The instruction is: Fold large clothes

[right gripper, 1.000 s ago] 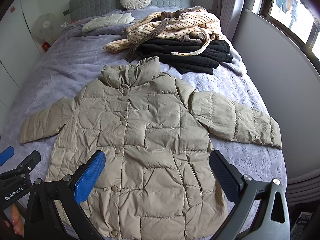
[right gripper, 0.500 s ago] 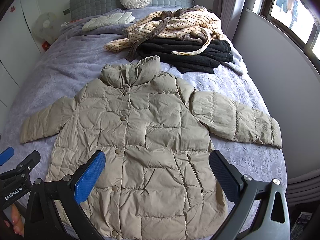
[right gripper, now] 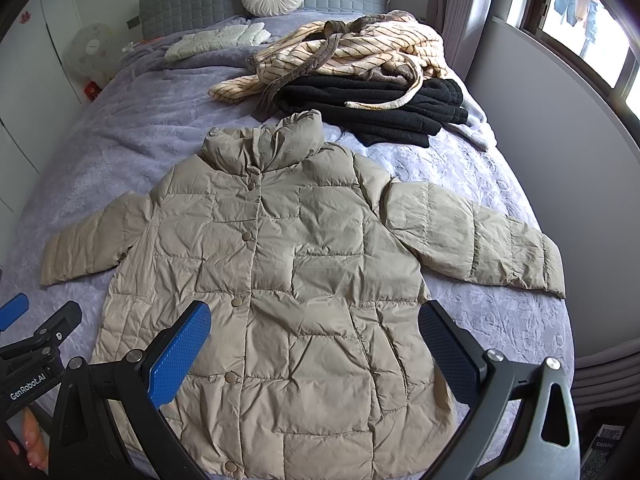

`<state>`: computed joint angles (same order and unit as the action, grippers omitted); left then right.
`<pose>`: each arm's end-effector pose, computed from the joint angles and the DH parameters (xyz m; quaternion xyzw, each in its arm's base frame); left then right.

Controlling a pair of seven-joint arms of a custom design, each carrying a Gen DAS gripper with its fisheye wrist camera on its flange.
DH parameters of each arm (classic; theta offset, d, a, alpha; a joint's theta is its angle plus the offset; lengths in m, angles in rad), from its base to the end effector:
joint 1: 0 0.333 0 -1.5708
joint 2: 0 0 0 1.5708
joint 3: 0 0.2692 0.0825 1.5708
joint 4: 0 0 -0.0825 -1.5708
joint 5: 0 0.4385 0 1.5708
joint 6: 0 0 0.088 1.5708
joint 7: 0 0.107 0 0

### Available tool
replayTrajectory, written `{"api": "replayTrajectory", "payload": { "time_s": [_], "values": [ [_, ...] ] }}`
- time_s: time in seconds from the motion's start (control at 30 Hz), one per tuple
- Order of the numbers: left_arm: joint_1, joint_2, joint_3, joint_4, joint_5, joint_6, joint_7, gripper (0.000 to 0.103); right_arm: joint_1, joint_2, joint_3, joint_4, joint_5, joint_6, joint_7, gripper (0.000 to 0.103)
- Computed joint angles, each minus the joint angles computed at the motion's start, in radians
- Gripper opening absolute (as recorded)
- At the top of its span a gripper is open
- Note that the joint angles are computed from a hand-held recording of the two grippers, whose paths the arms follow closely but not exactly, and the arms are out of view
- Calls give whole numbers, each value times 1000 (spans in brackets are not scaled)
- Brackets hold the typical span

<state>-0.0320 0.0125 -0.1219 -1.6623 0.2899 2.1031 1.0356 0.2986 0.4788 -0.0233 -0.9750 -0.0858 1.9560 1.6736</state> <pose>0.6496 -0.0866 0.5789 -0.7757 0.5791 -0.1320 0.2132 0.7236 0.2037 0.6160 -0.7459 0.6163 -0.1787 0.1789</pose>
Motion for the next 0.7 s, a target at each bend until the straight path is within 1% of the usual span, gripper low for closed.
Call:
{"api": "replayTrajectory", "payload": {
  "time_s": [0.7],
  "values": [
    [-3,9,-2,15,1,-9,-4,103,5,12,-1,20,-2,-13,1,103]
  ]
}}
